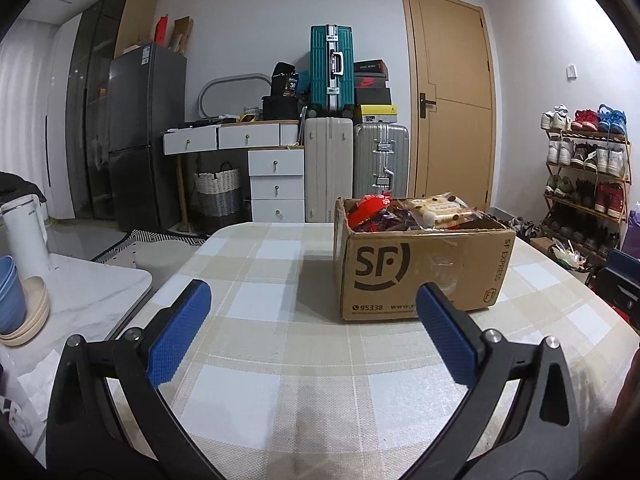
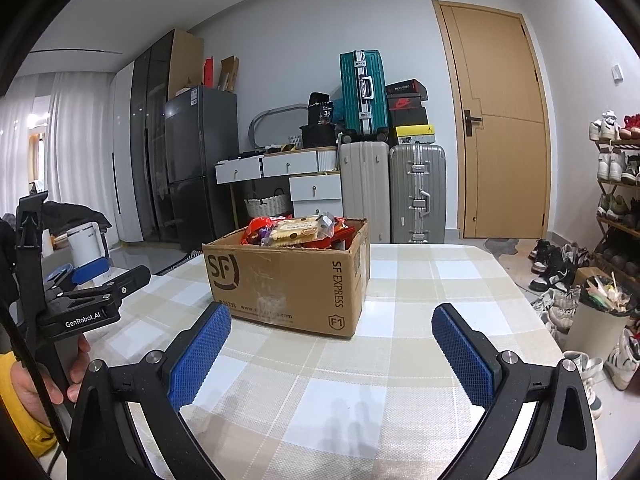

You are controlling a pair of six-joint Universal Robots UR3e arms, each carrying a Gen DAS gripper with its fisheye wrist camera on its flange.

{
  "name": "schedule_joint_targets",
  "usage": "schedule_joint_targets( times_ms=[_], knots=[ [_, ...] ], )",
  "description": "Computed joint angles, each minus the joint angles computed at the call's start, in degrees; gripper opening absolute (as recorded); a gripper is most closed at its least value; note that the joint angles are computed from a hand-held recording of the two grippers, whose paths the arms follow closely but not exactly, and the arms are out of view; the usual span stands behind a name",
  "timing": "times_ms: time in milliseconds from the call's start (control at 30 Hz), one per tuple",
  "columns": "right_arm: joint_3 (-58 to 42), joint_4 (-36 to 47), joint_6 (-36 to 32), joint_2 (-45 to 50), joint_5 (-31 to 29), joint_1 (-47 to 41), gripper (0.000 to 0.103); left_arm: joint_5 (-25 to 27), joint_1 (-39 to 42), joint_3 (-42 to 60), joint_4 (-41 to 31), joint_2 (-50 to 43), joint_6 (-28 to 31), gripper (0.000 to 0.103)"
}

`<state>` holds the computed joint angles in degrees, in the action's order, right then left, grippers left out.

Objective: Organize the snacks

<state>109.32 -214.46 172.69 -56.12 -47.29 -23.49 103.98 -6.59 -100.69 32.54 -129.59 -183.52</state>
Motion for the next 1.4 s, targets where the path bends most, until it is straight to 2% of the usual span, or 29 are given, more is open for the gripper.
schedule_joint_targets(
  times_ms=[167, 400, 1400],
  knots=[
    [0.5, -0.87, -0.25, 0.01, -0.05, -0.13, 0.102, -0.39, 0.17, 0.28, 0.41, -0.65, 0.23, 0.102],
    [1.14, -0.76, -0.87, -0.36, 0.15, -0.41, 0.102, -0.47, 0.07, -3.2, 0.41, 3.02, 0.37, 0.102],
    [1.11, -0.5, -0.78, -0.54, 0.09, -0.34, 0.102, -0.55, 0.14, -3.14, 0.45, 2.88, 0.28, 0.102]
  ],
)
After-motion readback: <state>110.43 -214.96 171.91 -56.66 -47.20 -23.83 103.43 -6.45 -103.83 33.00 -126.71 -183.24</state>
